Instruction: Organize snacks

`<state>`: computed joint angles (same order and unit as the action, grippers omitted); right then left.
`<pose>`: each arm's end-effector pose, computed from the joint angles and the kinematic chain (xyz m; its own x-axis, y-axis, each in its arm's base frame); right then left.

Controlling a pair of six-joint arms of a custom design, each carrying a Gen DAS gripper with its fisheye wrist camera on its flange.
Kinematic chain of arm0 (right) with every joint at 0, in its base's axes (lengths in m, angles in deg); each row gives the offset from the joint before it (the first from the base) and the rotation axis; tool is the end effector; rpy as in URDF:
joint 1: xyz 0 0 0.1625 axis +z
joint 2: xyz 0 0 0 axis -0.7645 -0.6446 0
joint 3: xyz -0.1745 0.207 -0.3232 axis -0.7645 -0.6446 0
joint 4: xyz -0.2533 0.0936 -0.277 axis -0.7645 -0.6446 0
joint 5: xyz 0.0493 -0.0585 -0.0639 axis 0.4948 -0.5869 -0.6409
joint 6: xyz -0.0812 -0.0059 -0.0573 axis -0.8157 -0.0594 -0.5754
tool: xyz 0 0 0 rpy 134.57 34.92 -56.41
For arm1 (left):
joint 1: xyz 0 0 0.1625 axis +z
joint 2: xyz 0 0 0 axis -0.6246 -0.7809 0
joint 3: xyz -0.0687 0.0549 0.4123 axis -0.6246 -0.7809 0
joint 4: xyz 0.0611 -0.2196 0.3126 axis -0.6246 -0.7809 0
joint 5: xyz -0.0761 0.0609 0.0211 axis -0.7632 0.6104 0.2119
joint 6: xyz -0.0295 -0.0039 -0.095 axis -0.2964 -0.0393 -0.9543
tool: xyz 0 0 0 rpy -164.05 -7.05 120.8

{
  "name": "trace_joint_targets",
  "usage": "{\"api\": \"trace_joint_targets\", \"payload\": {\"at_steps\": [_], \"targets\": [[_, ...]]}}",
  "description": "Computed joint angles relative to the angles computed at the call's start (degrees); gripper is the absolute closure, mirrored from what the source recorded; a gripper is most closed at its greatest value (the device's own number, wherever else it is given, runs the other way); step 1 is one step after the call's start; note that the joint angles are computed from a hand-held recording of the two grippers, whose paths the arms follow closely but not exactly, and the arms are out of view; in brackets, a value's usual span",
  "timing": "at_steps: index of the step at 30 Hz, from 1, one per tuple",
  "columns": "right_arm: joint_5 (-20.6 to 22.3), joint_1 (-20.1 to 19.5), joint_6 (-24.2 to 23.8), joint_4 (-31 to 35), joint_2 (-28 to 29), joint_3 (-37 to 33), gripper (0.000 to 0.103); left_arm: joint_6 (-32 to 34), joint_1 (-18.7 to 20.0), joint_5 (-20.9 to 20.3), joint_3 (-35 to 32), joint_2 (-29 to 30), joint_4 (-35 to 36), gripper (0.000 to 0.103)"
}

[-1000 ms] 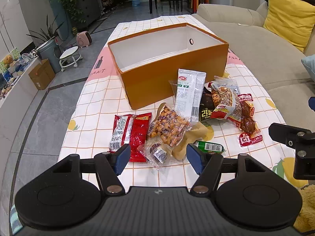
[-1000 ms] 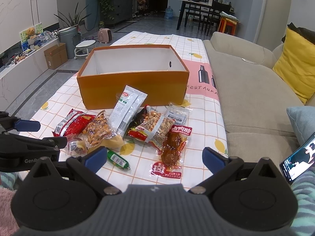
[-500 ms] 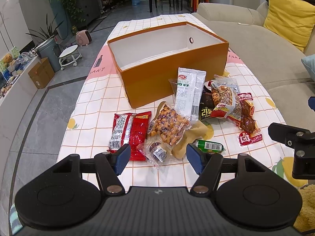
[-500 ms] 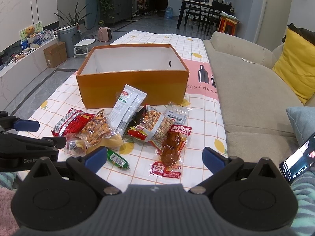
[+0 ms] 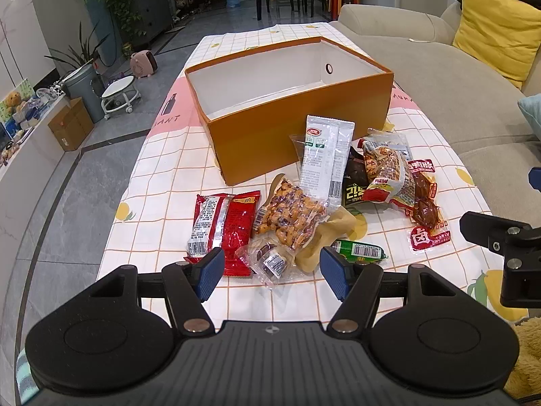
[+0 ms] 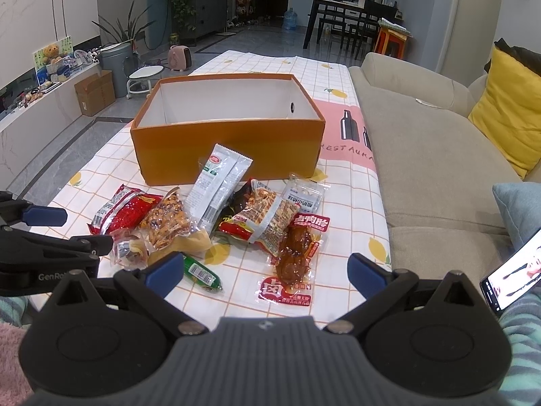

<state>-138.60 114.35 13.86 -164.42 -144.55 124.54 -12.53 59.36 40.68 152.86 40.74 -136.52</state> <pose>-0.0620 -0.4393 0.4012 -0.6115 -0.4483 0.6521 -0.7316 0.6343 -0.2500 -0.3648 -0.3656 -0.0425 -0.6102 -0.1373 -0.7803 0.4090 0.7889 -0.4587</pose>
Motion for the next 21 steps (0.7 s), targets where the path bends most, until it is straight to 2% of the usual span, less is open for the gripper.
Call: {"api": "trace_joint_targets", "payload": {"at_steps": [12, 18, 21], "targets": [[-0.1, 0.0, 0.0, 0.3, 0.0, -0.1, 0.004, 0.8, 0.3, -0.3, 0.3, -0.3, -1.1, 0.027], [-0.3, 0.0, 0.5, 1.3, 0.5, -0.4, 0.004, 3.8, 1.1, -1.4, 1.9, -1.6, -6.7, 0.027], [1.0, -0.5, 0.1, 1.0, 0.8, -0.2, 0.004, 4.9, 1.6, -1.7, 2.1, -1.9, -8.2, 0.027]]}}
